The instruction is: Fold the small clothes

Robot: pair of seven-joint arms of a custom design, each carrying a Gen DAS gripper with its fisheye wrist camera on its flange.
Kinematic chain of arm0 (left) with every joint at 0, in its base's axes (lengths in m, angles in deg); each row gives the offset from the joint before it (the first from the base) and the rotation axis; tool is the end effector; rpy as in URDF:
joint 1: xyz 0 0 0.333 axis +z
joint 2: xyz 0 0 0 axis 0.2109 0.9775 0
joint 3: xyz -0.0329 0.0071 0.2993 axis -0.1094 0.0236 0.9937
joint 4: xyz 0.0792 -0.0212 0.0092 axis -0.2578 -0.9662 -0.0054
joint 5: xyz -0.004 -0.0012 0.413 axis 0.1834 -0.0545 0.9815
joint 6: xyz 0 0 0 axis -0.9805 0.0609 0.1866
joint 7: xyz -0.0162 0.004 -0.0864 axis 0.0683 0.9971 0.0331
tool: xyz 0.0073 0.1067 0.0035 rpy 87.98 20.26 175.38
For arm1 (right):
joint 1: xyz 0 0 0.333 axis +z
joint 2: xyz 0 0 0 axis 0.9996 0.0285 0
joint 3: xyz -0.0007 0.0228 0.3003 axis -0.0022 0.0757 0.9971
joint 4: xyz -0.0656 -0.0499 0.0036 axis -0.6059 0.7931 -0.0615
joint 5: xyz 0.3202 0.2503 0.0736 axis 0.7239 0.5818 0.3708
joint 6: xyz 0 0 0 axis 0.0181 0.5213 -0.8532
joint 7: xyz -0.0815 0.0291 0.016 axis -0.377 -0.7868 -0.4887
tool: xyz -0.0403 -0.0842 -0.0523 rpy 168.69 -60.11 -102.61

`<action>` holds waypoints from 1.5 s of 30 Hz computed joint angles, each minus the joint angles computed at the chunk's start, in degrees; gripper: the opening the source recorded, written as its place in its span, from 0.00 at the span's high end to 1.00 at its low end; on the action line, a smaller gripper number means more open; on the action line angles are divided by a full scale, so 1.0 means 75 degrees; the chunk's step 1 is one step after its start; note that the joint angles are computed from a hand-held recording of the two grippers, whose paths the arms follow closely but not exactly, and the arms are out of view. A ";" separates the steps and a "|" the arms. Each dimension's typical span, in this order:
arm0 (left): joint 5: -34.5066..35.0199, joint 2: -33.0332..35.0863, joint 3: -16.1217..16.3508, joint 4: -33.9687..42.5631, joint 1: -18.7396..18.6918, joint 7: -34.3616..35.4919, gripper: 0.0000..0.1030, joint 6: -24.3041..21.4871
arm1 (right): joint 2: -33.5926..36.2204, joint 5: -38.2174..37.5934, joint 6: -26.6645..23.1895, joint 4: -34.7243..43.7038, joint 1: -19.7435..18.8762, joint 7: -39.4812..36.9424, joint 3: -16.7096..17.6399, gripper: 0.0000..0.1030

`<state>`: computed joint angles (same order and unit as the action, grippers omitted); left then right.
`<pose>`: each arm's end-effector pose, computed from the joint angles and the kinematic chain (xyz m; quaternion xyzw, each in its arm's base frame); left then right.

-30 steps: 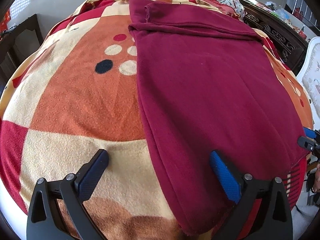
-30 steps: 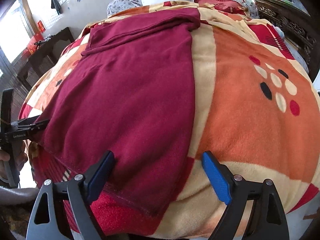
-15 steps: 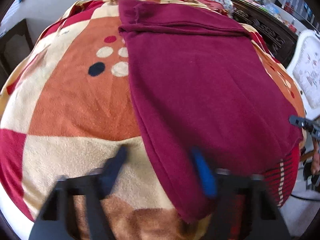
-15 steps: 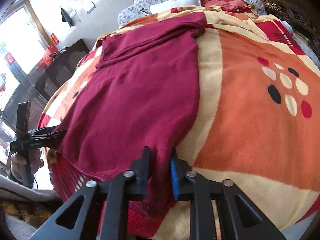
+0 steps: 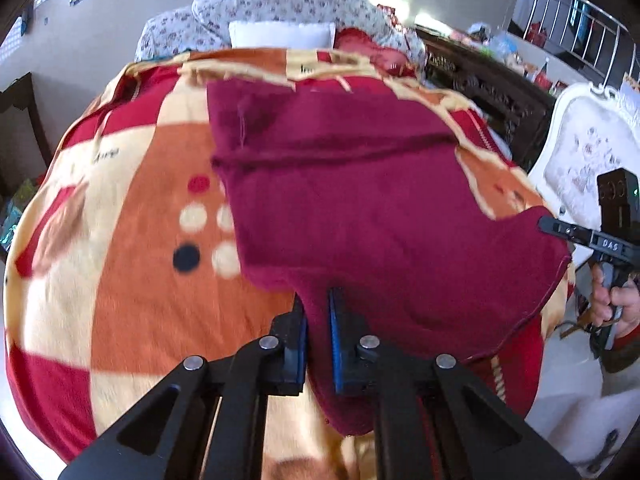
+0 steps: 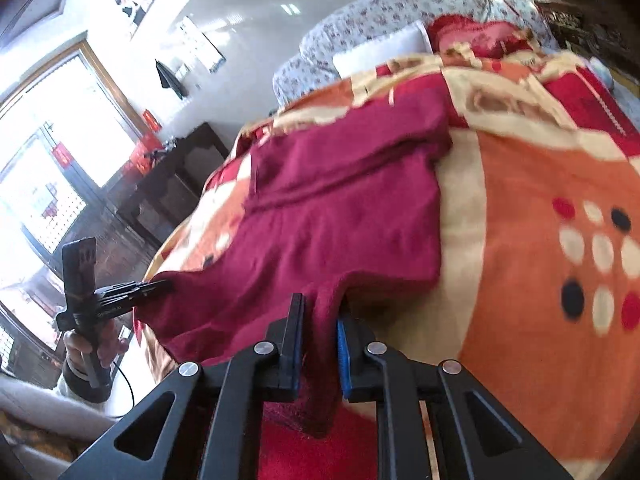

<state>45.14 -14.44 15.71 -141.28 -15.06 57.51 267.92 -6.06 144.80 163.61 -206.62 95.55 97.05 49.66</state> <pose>0.4267 -0.0642 0.3580 -0.6242 0.6996 -0.3113 0.1550 0.4923 0.0248 0.3530 -0.7062 0.5277 0.0083 0.4720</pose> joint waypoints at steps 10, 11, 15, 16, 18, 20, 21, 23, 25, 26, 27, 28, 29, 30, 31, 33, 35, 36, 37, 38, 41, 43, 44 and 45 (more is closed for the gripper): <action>-0.0129 0.1230 0.0160 0.1552 0.0163 0.0047 0.91 0.0404 | 0.1026 0.0874 0.0039 0.1387 -0.0080 -0.0353 0.0209 0.85; -0.0167 0.1403 0.0066 0.1748 0.0294 0.0039 0.91 0.0396 | 0.1136 0.0971 0.0125 0.1563 -0.0089 -0.0327 0.0254 0.85; 0.0549 0.2115 -0.0905 0.2473 0.1451 -0.0595 0.91 0.0444 | 0.1620 0.0922 0.0525 0.2340 -0.0099 -0.0071 0.0453 0.85; 0.0673 0.2229 -0.1060 0.2594 0.1648 -0.0719 0.91 0.0460 | 0.1795 0.0867 0.0628 0.2603 -0.0092 0.0005 0.0508 0.85; 0.1196 0.2630 -0.1319 0.3029 0.2052 -0.1225 0.91 0.0478 | 0.2062 0.0752 0.0768 0.2987 -0.0115 0.0169 0.0595 0.85; 0.1304 0.2946 -0.1466 0.3403 0.2275 -0.1377 0.91 0.0462 | 0.2423 0.0605 0.0953 0.3466 -0.0146 0.0386 0.0688 0.85; 0.1358 0.3157 -0.1523 0.3673 0.2378 -0.1468 0.91 0.0420 | 0.2608 0.0511 0.1040 0.3699 -0.0173 0.0527 0.0735 0.85; 0.1296 0.3454 -0.1730 0.4086 0.2633 -0.1465 0.91 0.0337 | 0.2992 0.0296 0.1160 0.4159 -0.0263 0.0849 0.0828 0.85; 0.1404 0.3709 -0.1894 0.4432 0.2844 -0.1555 0.91 0.0283 | 0.3438 -0.0082 0.1324 0.4684 -0.0342 0.1295 0.0925 0.85; 0.1685 0.3839 -0.1816 0.4601 0.2809 -0.1809 0.91 0.0254 | 0.3646 -0.0300 0.1355 0.4937 -0.0399 0.1529 0.0983 0.85; 0.2048 0.3987 -0.1654 0.4778 0.2702 -0.2135 0.91 0.0236 | 0.3854 -0.0526 0.1434 0.5176 -0.0435 0.1757 0.1038 0.85; 0.2324 0.4140 -0.1554 0.4978 0.2642 -0.2391 0.91 0.0204 | 0.4027 -0.0709 0.1505 0.5375 -0.0478 0.1939 0.1095 0.85; 0.2413 0.4274 -0.1633 0.5172 0.2733 -0.2483 0.91 0.0159 | 0.4241 -0.0925 0.1568 0.5623 -0.0509 0.2166 0.1143 0.85; 0.2487 0.4429 -0.1717 0.5397 0.2834 -0.2571 0.91 0.0089 | 0.4445 -0.1128 0.1581 0.5865 -0.0550 0.2372 0.1190 0.85; 0.2614 0.4617 -0.1734 0.5661 0.2875 -0.2717 0.91 0.0008 | 0.4613 -0.1307 0.1597 0.6053 -0.0593 0.2547 0.1240 0.85; 0.3025 0.4896 -0.1571 0.6021 0.2773 -0.3128 0.91 -0.0116 | 0.5064 -0.1759 0.1618 0.6562 -0.0641 0.3102 0.1287 0.85; 0.3303 0.5264 -0.1455 0.6479 0.2731 -0.3562 0.91 -0.0264 | 0.5510 -0.2258 0.1651 0.7075 -0.0642 0.3655 0.1304 0.85; 0.3375 0.5463 -0.1470 0.6733 0.2777 -0.3731 0.91 -0.0357 | 0.5682 -0.2459 0.1670 0.7269 -0.0651 0.3877 0.1325 0.85; 0.3516 0.5658 -0.1381 0.6977 0.2732 -0.3969 0.91 -0.0428 | 0.5885 -0.2657 0.1616 0.7520 -0.0676 0.4124 0.1348 0.85; 0.3670 0.5809 -0.1285 0.7172 0.2672 -0.4198 0.91 -0.0509 | 0.6087 -0.2830 0.1563 0.7776 -0.0704 0.4366 0.1380 0.85; 0.4114 0.6338 -0.1067 0.7868 0.2560 -0.4788 0.91 -0.0797 | 0.6590 -0.3239 0.1542 0.8444 -0.0786 0.4930 0.1530 0.85; 0.4364 0.6592 -0.1011 0.8207 0.2549 -0.5096 0.91 -0.0972 | 0.6903 -0.3572 0.1527 0.8858 -0.0795 0.5330 0.1592 0.85; 0.4466 0.6715 -0.1038 0.8374 0.2583 -0.5198 0.91 -0.1064 | 0.7154 -0.3781 0.1434 0.9186 -0.0785 0.5656 0.1587 0.85; 0.4566 0.6855 -0.1080 0.8572 0.2631 -0.5278 0.91 -0.1215 | 0.7446 -0.3852 0.1271 0.9559 -0.0858 0.5963 0.1667 0.85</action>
<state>79.39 36.97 7.61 -76.99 4.66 17.92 258.81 49.79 115.91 173.15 -134.92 89.11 141.78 62.16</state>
